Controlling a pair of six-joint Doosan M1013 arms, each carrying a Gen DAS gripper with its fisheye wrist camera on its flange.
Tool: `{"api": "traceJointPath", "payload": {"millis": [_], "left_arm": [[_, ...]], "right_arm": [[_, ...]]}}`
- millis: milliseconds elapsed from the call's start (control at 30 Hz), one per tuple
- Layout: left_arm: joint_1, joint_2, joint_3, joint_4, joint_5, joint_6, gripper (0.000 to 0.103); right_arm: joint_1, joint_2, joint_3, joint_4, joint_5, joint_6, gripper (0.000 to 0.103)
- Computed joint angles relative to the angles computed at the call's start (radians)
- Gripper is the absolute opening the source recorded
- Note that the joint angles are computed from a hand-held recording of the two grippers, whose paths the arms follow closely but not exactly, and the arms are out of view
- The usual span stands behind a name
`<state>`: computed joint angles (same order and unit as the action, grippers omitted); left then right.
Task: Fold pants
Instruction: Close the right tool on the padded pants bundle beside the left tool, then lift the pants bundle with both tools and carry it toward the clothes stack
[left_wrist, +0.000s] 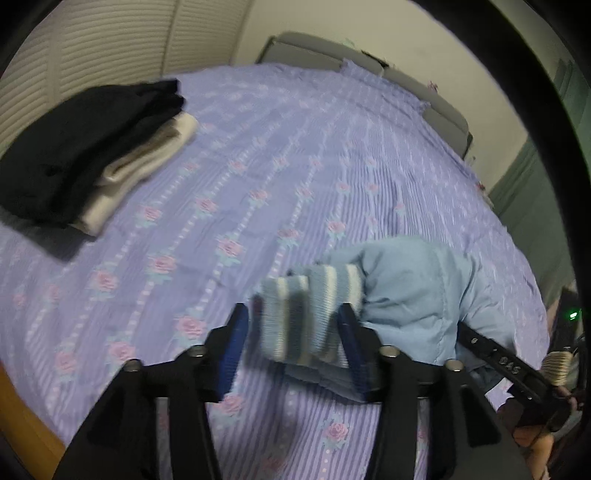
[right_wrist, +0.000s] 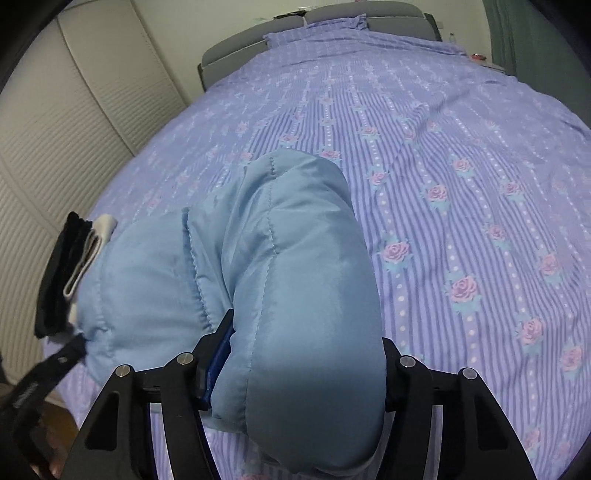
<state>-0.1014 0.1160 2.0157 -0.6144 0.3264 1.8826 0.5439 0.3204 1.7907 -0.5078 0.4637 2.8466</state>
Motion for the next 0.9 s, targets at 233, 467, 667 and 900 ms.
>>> {"api": "traceJointPath", "payload": {"millis": [233,467,667,900], "left_arm": [[0.049,-0.04,0.06,-0.486,0.091,0.417,0.087],[0.041,0.007,0.081,-0.61,0.202,0.433,0.092],[0.034,0.03,0.111,-0.857,0.225,0.558,0.095],[0.012,0.062,0.111,-0.959,0.209,0.622,0.101]], "right_arm": [[0.006,-0.011,0.02,-0.051,-0.007,0.075,0.06],[0.014,-0.018,0.033,-0.077,-0.012,0.11,0.061],[0.015,-0.018,0.043,-0.101,-0.032,0.145,0.061],[0.005,-0.023,0.058,-0.094,-0.067,0.151,0.061]]}}
